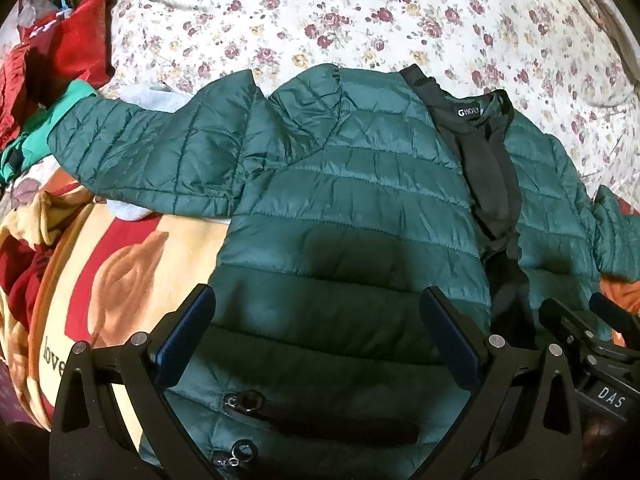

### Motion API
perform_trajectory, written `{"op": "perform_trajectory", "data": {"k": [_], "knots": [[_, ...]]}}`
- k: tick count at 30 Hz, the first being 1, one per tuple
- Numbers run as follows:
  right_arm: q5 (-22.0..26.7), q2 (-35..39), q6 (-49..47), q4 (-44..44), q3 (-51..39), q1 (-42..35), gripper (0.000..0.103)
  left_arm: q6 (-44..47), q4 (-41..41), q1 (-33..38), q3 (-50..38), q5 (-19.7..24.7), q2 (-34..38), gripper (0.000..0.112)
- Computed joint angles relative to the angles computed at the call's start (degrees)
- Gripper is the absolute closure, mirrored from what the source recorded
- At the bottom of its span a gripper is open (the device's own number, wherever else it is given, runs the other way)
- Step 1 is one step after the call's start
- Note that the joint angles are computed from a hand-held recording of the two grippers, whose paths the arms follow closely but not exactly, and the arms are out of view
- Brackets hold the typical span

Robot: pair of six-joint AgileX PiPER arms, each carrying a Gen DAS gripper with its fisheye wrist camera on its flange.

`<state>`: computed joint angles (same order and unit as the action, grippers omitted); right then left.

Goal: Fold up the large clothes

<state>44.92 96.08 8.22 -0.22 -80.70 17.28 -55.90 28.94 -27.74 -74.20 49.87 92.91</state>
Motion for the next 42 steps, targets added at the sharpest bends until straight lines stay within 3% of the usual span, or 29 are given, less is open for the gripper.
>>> {"op": "perform_trajectory", "data": {"k": [9,20,27,35,42], "knots": [[1.2,0.8,-1.6,0.8,-3.5,-0.3,0.0,-0.7,3.3,0.9,-2.0,3.4,-2.3,0.01],[1.5,4.0,-3.4,2.5,-7.5,0.3,0.0,2.7,4.4,9.5,-3.9,5.0,-3.9,0.01],[2.2,7.3,-3.1,2.6,-9.9,0.0,0.0,7.8,1.4,18.3,-3.7,2.8,-2.5,0.01],[3.7,8.2,-5.7,5.0,-10.3,0.4,0.0,14.2,-10.4,37.1,-5.4,-4.5,-0.5,0.01],[3.8,8.1,-6.5,7.3,-10.4,0.0,0.0,15.4,-8.9,47.6,-17.6,-3.4,10.8,0.01]]}}
